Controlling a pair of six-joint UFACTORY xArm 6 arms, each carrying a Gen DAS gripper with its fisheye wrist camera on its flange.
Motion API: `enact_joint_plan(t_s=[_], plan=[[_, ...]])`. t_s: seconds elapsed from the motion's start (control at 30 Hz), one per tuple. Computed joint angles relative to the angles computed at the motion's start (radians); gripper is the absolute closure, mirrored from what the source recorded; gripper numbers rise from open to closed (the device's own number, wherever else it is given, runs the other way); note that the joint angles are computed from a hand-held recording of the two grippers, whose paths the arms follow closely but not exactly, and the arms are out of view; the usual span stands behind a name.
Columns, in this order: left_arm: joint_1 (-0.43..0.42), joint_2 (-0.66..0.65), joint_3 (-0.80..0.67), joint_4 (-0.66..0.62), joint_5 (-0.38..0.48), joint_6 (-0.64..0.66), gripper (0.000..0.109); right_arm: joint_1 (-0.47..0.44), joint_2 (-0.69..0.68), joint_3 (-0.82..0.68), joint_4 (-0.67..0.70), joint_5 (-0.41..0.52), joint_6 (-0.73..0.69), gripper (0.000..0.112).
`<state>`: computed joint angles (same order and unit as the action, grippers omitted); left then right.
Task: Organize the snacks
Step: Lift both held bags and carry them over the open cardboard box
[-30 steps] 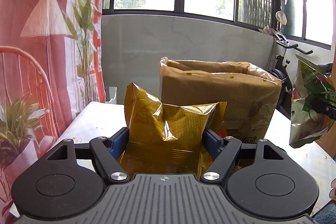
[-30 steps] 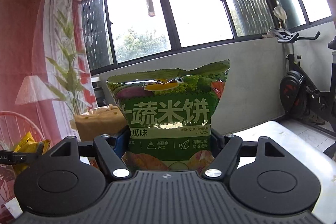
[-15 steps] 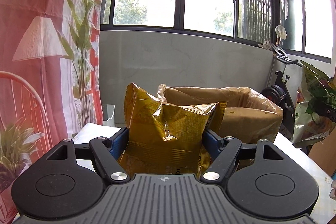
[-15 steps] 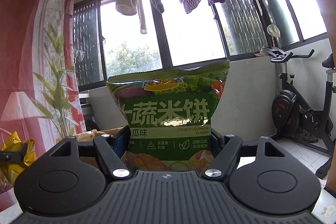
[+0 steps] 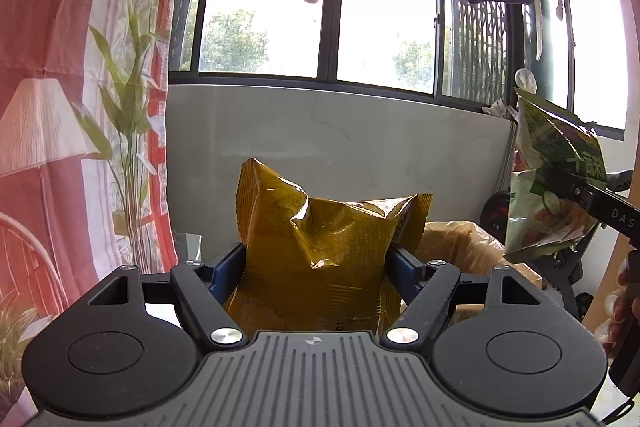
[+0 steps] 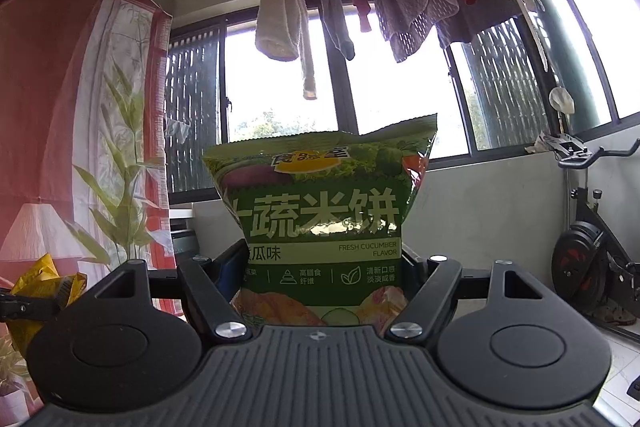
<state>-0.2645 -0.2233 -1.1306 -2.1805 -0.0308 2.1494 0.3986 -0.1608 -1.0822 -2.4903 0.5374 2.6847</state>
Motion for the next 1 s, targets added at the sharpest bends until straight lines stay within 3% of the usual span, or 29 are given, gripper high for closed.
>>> enact_joint_plan(t_s=[0.17,0.27,0.37,0.43,0.53,0.63,0.77,0.87,0.93,1.0], plan=[[-0.01,0.094,-0.093,0.127,0.022,-0.134,0.03,-0.02,0.148,-0.175,-0.023,-0.096,-0.037,0.038],[-0.032,0.169,-0.168,0.22,0.017,-0.216,0.03,-0.04,0.227,-0.267,0.03,-0.188,-0.092,0.038],[-0.043,0.237,-0.219,0.384,0.033,-0.386,0.03,-0.059,0.277,-0.317,0.089,-0.252,-0.101,0.038],[-0.048,0.281,-0.266,0.422,0.03,-0.444,0.03,-0.06,0.292,-0.317,0.133,-0.244,-0.113,0.038],[-0.053,0.341,-0.355,0.322,0.02,-0.358,0.03,-0.055,0.309,-0.326,0.157,-0.235,-0.142,0.038],[-0.07,0.4,-0.423,0.314,-0.026,-0.346,0.03,-0.052,0.327,-0.348,0.163,-0.236,-0.173,0.038],[-0.075,0.435,-0.44,0.431,-0.04,-0.489,0.03,-0.045,0.341,-0.37,0.072,-0.211,-0.093,0.039],[-0.073,0.445,-0.441,0.46,-0.044,-0.52,0.03,-0.047,0.37,-0.407,0.027,-0.231,-0.049,0.039],[-0.074,0.452,-0.428,0.545,-0.045,-0.605,0.03,-0.058,0.404,-0.448,0.075,-0.286,-0.108,0.039],[-0.071,0.46,-0.403,0.703,-0.038,-0.763,0.03,-0.081,0.439,-0.487,0.207,-0.359,-0.225,0.039]])
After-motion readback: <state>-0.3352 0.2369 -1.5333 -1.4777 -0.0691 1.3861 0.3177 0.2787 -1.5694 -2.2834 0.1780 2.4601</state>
